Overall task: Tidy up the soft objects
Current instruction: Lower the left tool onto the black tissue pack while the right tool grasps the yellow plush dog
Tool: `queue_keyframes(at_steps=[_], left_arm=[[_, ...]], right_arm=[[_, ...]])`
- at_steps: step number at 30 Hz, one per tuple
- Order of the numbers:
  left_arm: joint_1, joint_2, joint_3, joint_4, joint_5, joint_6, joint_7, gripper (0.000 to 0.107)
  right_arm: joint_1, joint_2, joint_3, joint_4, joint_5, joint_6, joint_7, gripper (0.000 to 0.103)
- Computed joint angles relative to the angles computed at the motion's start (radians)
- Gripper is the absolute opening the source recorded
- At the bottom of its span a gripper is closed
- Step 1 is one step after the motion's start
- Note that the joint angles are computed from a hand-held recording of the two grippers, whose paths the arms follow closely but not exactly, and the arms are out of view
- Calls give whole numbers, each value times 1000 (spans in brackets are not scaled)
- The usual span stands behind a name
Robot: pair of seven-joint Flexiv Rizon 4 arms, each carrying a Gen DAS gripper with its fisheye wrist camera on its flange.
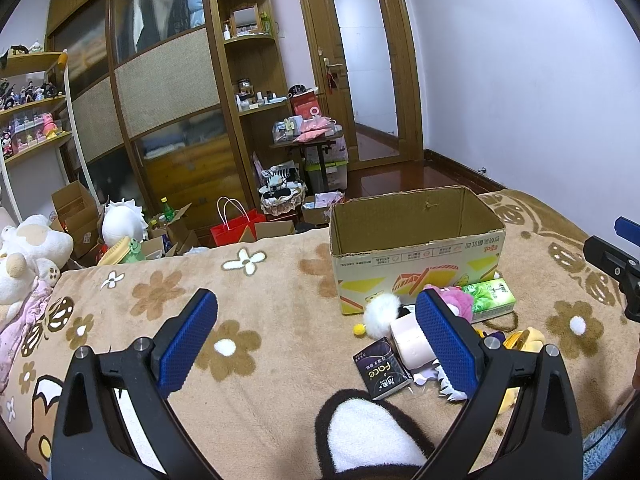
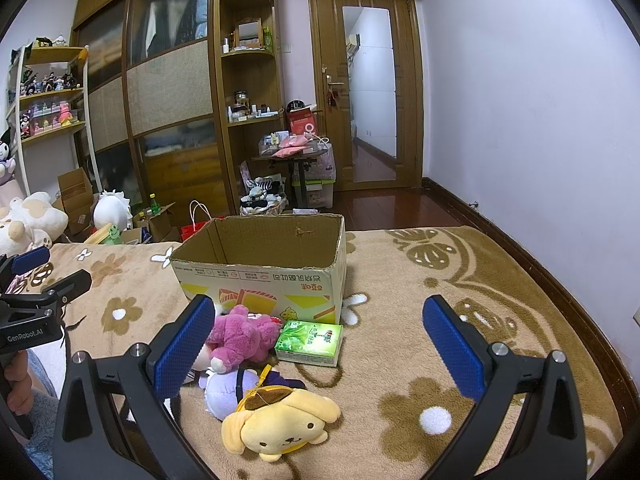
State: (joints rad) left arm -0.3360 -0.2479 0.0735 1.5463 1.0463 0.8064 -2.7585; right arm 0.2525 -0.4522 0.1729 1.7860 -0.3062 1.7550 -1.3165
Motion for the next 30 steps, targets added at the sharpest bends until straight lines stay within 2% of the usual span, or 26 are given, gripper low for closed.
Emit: queue_keyframes(at_steps=[7, 11, 14, 17, 25, 28, 30], left_arm=[[2, -2, -2, 4, -7, 1, 4, 99], [25, -2, -4, 7, -63, 25, 52, 99], [34, -12, 2, 28, -89, 46, 60, 99], [47, -25, 3, 19, -139, 50, 105, 99], [54, -95, 22, -50, -260, 26, 219, 99], [62, -124, 29, -75, -312, 26, 261, 99], [72, -141, 32, -85, -357, 28, 291, 99]], right_arm=[[3, -1, -4, 3, 2, 3, -2, 103], [9, 0, -10, 5, 3, -3, -1, 103], [40, 3, -41, -6, 3, -62, 16, 103], [-43, -20, 74, -49, 20, -150, -17, 103], [-123, -69, 229, -159, 175, -329, -147, 103], [-125, -86, 251, -195, 229, -355, -192, 103], [-80, -82, 197, -204, 223, -379, -186, 103]])
